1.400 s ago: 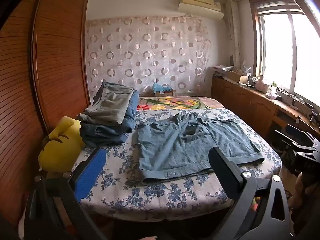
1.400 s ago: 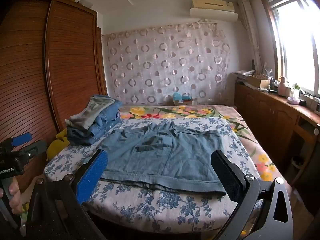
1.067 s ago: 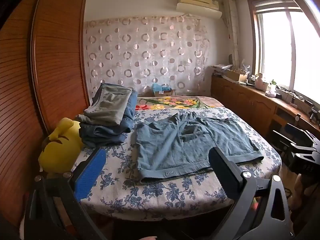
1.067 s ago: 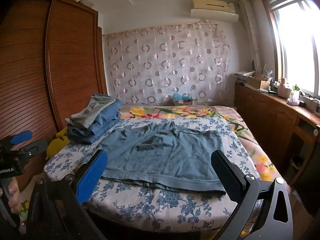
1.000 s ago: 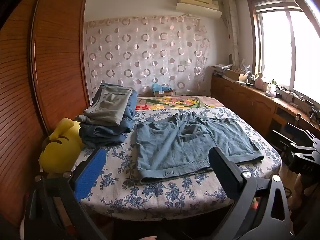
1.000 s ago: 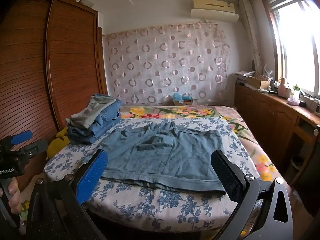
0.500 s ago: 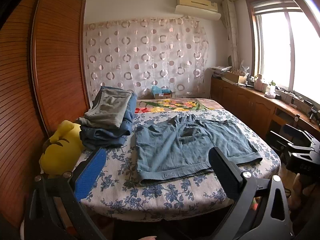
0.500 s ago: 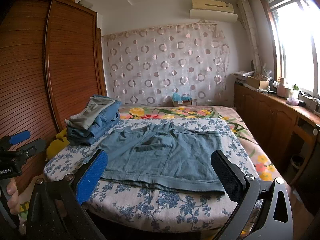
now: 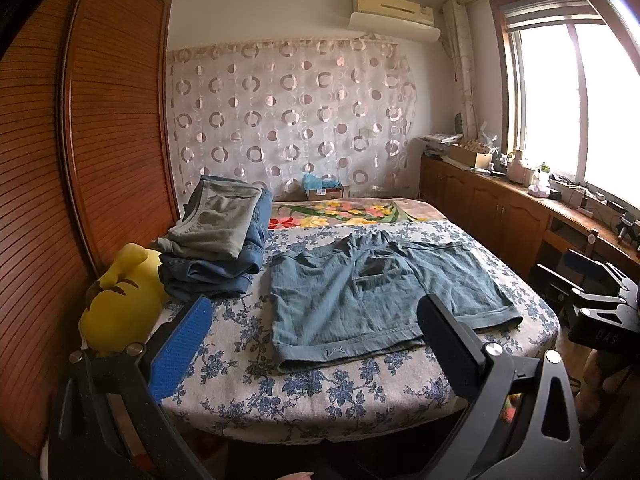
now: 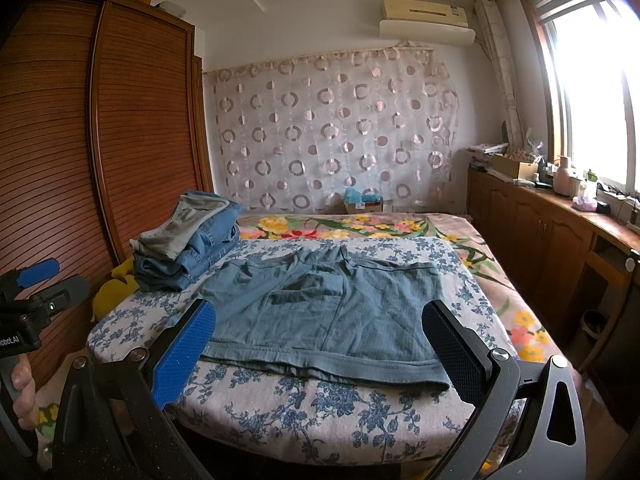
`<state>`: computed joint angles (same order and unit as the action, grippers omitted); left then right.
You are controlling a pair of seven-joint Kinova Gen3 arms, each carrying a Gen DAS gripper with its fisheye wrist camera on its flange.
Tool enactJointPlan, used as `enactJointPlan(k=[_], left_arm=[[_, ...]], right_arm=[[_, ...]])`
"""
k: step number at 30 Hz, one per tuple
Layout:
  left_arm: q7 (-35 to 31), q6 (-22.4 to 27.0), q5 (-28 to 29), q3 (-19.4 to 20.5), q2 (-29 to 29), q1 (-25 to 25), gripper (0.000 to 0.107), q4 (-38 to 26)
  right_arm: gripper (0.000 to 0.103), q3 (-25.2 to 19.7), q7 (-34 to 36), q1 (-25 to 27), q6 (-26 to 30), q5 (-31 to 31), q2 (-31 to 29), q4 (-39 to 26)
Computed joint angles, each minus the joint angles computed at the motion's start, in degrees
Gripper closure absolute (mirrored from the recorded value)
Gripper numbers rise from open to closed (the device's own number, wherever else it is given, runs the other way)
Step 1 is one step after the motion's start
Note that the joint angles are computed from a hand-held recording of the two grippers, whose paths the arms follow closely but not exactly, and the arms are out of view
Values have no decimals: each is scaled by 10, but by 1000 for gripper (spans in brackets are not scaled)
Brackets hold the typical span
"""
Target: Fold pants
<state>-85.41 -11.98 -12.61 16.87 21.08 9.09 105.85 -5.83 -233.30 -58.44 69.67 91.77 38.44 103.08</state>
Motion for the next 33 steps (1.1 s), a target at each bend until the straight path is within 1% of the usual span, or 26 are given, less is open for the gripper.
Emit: enactJointPlan(k=[33], left_arm=[[3, -6, -2, -4, -3, 3, 5, 4]], right_arm=[[0, -1, -2, -5, 9, -1, 1, 1]])
